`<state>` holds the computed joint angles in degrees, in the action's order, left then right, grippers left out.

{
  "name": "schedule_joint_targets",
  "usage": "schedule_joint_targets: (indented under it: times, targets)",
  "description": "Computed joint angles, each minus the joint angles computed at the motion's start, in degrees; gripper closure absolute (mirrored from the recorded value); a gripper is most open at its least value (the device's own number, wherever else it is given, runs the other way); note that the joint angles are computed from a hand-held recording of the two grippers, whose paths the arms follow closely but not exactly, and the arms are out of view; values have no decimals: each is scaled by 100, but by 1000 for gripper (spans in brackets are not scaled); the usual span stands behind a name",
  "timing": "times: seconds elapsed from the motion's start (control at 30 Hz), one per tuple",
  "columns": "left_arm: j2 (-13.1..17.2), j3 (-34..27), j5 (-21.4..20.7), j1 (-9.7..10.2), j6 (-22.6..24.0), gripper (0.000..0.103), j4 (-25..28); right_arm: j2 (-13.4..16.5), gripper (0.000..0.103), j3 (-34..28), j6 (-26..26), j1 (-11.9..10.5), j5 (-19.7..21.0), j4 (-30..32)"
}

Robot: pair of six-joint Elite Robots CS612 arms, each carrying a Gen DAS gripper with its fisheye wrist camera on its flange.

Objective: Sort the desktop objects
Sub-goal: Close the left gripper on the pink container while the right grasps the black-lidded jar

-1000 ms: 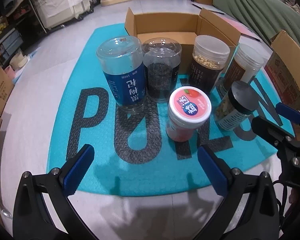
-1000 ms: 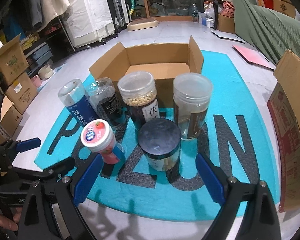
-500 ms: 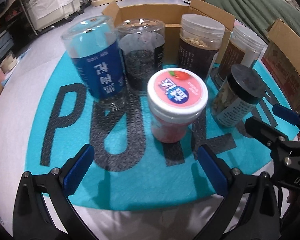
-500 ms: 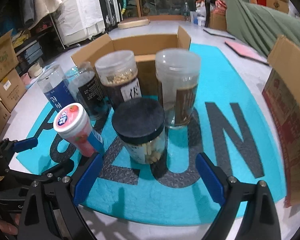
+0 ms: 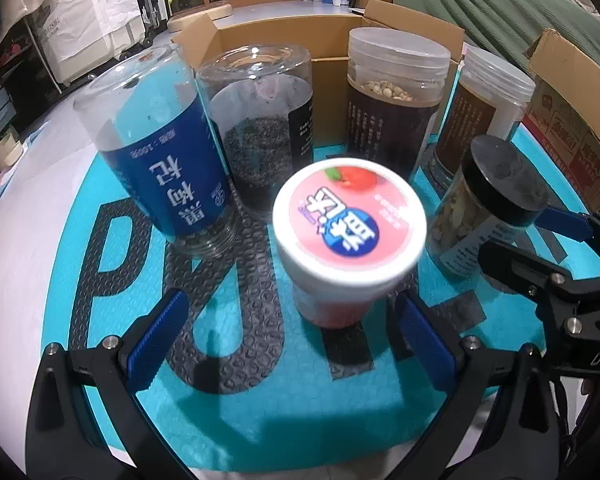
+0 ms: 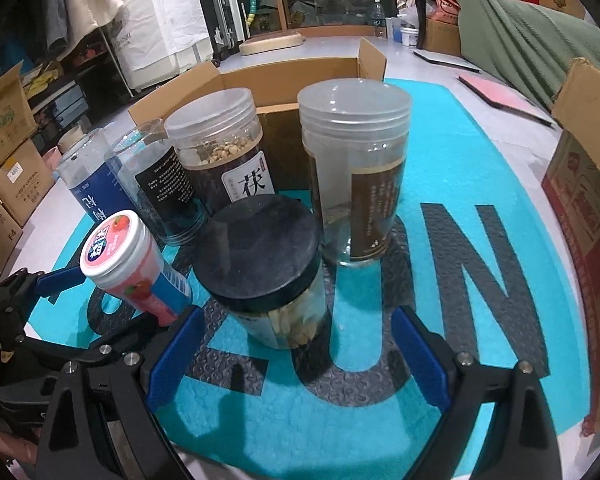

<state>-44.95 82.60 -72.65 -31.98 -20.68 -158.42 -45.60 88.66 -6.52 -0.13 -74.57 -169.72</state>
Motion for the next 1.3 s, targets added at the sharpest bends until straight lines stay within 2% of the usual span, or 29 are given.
schedule_joint_targets:
  times: [0.23,0.37,0.57,0.67,0.73,0.8,0.87,0.9,0.93,1.1,1.17,1.3]
  targets:
    - [102,-156,-31,1,128,0,24,75,10,-81,27,-25,85,-41]
    - [141,-139,88,-15,228,0,-231,99,15,-110,-47,-37,214,-23]
    - [191,-111,-208,23,246,3,-436,199,16,-177,-150,-30,365,-303]
    - [238,-177,-240,44,187,6,-392,257,16,-270,-141,-32,437,-173]
    - [237,-184,-188,35,97,17,-292,284,21,-318,-121,-50,548,-75]
    - [232,-186,-248,45,87,24,-225,299,29,-346,-173,-49,616,-16]
    - [221,-136,-305,50,113,37,-345,299,39,-357,-263,-29,580,-6]
    - [216,-102,-323,51,106,51,-436,302,39,-367,-308,-14,552,0]
    - [211,-76,-388,64,93,58,-505,303,39,-378,-335,-4,512,13]
    - [147,132,-505,83,1,58,-997,299,40,-392,-342,4,489,45]
    - [105,184,-374,61,35,58,-1036,290,40,-390,-321,8,468,72]
    - [-6,286,-382,51,-53,58,-992,248,40,-344,-316,1,461,103]
